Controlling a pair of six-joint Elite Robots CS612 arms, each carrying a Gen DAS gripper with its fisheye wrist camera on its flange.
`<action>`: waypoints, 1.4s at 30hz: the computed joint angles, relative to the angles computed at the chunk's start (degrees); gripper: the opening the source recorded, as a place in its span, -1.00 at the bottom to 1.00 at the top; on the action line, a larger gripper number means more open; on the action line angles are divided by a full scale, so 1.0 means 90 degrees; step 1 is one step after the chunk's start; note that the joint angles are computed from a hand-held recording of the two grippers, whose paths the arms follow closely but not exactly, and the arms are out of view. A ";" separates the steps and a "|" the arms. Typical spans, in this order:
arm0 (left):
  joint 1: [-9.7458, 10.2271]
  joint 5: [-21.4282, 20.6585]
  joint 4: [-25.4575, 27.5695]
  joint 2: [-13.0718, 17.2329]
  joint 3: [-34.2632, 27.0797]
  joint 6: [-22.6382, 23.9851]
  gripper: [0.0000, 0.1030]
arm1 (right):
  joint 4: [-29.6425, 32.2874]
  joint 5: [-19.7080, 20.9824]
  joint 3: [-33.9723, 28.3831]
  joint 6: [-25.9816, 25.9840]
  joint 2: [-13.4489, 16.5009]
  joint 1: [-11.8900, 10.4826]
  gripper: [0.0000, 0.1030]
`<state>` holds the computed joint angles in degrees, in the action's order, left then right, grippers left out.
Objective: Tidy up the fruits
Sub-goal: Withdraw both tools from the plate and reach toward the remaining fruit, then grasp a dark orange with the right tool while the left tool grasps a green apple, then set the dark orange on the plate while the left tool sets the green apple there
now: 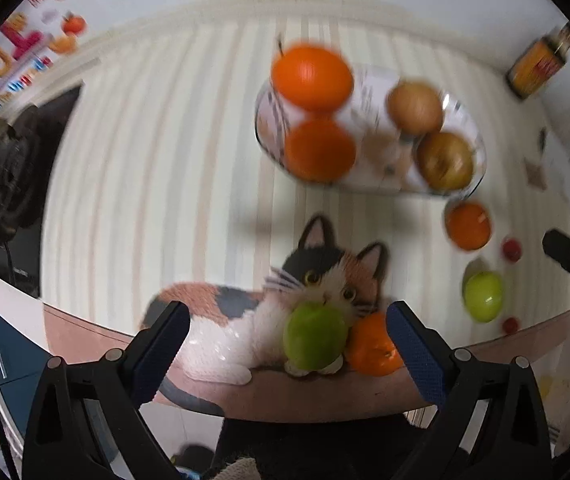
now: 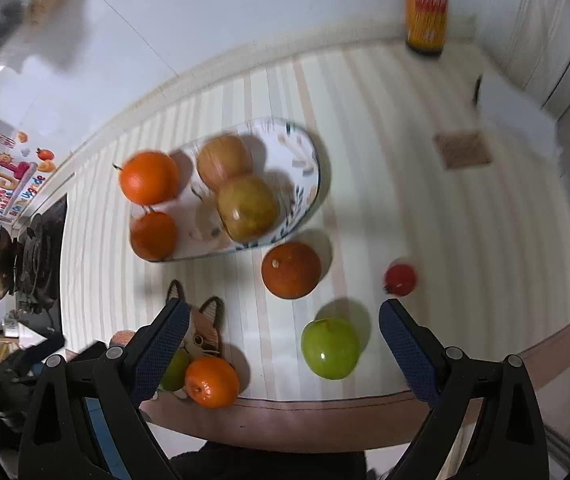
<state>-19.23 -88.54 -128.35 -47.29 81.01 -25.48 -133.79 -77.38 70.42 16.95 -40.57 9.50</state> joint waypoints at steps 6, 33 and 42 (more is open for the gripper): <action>0.0125 -0.0918 0.0774 0.0438 -0.0398 -0.0053 0.95 | 0.0505 0.0200 -0.0387 0.0008 0.0461 -0.0012 0.90; 0.0231 -0.0987 0.0366 0.0508 -0.0168 -0.0389 -0.04 | 0.1375 0.0248 -0.1347 -0.0985 0.1222 0.0382 0.14; 0.0420 -0.1552 0.0837 0.0710 -0.0493 -0.0145 0.03 | 0.1477 0.0399 -0.1321 -0.1069 0.1205 0.0533 0.14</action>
<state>-15.45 -102.51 -120.82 -40.90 76.57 -26.79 -120.49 -73.79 58.53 7.33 -29.73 14.30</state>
